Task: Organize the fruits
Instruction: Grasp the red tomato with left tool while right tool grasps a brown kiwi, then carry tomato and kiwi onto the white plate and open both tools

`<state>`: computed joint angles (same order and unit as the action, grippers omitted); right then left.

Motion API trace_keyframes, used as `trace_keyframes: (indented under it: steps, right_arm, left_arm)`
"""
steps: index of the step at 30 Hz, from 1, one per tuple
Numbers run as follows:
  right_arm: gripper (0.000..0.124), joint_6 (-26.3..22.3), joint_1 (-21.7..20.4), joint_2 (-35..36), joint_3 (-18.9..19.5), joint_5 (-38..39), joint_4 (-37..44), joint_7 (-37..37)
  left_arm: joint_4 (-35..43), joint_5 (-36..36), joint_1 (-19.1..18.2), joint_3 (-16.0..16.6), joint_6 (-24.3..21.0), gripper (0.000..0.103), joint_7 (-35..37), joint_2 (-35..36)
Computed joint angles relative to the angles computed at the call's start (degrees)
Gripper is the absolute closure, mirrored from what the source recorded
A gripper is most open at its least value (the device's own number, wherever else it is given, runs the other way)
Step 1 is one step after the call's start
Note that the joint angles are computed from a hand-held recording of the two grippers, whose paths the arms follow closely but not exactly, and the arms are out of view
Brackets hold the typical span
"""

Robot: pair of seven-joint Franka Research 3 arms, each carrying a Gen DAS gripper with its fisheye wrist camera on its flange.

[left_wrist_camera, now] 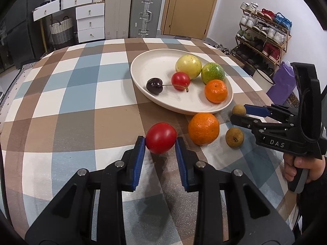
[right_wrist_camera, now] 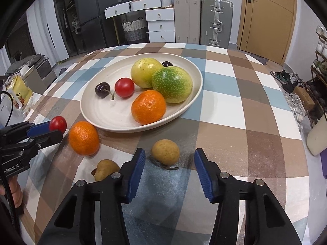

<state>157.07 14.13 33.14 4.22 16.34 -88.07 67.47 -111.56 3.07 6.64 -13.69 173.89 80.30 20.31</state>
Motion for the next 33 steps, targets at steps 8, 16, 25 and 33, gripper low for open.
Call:
trace_keyframes:
  steps: [8,16,25,33]
  right_arm:
    - [0.094,0.45,-0.37,-0.63,0.67,0.31,-0.99,-1.48]
    - [0.097,2.41,-1.40,-2.33,2.14,2.73,-3.68,-5.10]
    - [0.097,5.57,-3.61,-6.98,5.19,9.03,-8.44,-11.53]
    - [0.097,7.45,-3.80,-10.59,6.22,13.86,-11.42,-16.21]
  left_arm:
    - [-0.24,2.48,-2.32,2.74,0.80,0.076,-3.42,-0.79]
    - [-0.81,4.64,-2.99,3.65,2.05,0.076,-6.07,-1.60]
    - [-1.70,6.52,-3.28,4.07,3.58,0.076,-7.94,-3.15]
    - [-1.91,8.87,-4.84,5.72,4.53,0.076,-9.86,-4.66]
